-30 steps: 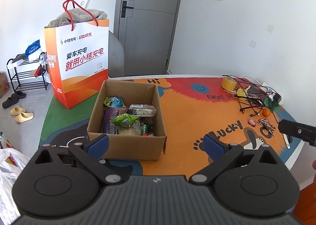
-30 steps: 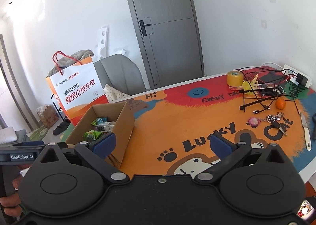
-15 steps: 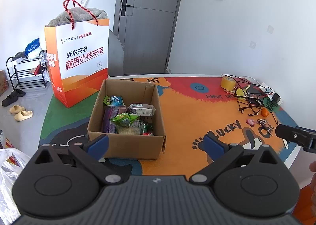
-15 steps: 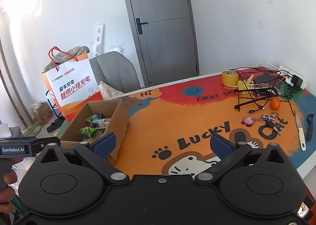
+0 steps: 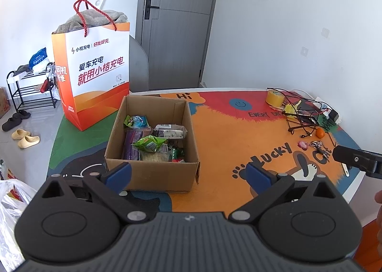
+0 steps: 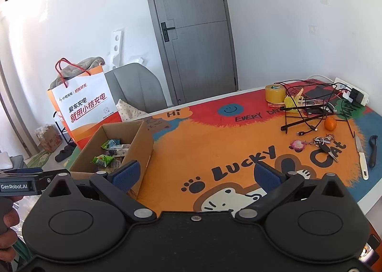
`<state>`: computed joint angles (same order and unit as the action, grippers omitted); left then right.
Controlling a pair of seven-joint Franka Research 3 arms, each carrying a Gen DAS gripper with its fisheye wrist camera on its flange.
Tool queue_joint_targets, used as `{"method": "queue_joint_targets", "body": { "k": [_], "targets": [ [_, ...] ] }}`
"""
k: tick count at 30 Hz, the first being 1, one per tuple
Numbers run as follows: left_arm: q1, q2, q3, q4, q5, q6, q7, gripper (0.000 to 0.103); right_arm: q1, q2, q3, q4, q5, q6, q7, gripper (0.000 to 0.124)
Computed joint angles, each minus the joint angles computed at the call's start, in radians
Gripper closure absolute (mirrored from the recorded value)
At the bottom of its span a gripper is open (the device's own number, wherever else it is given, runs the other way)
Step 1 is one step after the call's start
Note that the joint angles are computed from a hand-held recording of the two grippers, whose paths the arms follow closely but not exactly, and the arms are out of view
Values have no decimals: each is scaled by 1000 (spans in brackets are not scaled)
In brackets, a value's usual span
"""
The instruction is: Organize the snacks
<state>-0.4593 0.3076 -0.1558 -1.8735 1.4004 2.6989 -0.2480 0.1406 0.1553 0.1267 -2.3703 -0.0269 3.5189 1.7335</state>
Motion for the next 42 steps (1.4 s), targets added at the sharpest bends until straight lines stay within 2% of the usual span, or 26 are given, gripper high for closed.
{"method": "queue_joint_targets", "body": {
  "k": [42],
  "targets": [
    [6,-17,-5,-13,20,5,-13,2,-12,-10,-1,-8,-50,8,34,21]
  ]
}}
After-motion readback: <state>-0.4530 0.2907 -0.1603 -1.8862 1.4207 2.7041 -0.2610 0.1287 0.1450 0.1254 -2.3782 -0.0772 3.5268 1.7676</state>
